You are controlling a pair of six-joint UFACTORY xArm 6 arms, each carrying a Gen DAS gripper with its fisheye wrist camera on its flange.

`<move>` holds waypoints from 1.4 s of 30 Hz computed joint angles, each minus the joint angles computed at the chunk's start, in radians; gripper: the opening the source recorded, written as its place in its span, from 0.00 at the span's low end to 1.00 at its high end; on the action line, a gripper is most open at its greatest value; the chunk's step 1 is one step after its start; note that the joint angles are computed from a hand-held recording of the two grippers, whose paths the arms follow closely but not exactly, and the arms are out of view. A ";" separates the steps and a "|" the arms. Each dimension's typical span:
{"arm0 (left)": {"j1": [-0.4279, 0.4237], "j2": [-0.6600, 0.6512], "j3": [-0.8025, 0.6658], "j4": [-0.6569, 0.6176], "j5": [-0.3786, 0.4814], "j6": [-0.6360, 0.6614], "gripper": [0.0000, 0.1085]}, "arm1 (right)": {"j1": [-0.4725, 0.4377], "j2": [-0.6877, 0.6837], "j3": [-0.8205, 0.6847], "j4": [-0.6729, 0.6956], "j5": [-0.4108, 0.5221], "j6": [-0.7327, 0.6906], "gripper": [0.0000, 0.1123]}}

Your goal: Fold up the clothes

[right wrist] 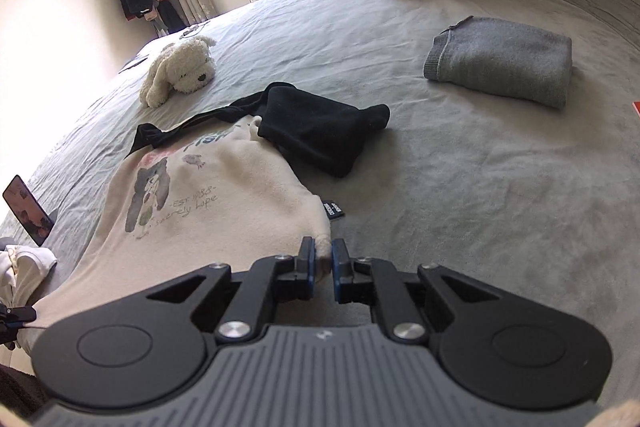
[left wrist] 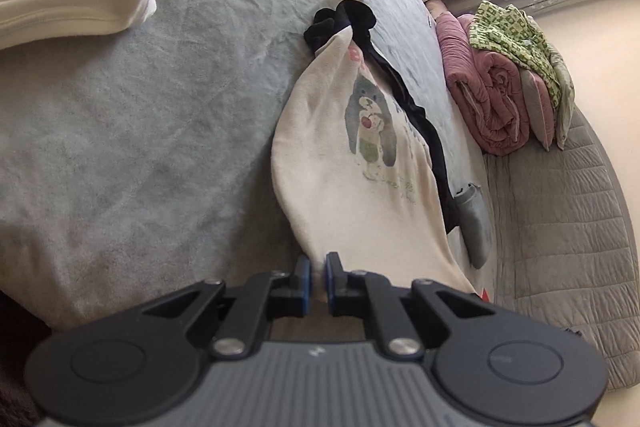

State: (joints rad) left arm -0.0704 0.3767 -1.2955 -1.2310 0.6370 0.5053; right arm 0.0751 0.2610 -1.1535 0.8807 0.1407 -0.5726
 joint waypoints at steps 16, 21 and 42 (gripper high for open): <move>-0.037 0.202 -0.214 0.145 -0.176 -0.141 0.09 | -0.020 0.209 -0.178 -0.186 0.006 0.268 0.13; -0.031 0.155 -0.148 0.023 -0.136 0.017 0.47 | -0.014 0.231 -0.189 -0.226 -0.019 0.283 0.17; -0.249 0.013 0.076 -0.061 -0.502 0.497 0.56 | -0.048 0.013 -0.016 0.229 0.055 -0.210 0.49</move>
State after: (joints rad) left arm -0.3199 0.3893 -1.2196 -1.2916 0.1349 1.0027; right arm 0.0272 0.2737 -1.1697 1.1097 0.1960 -0.7824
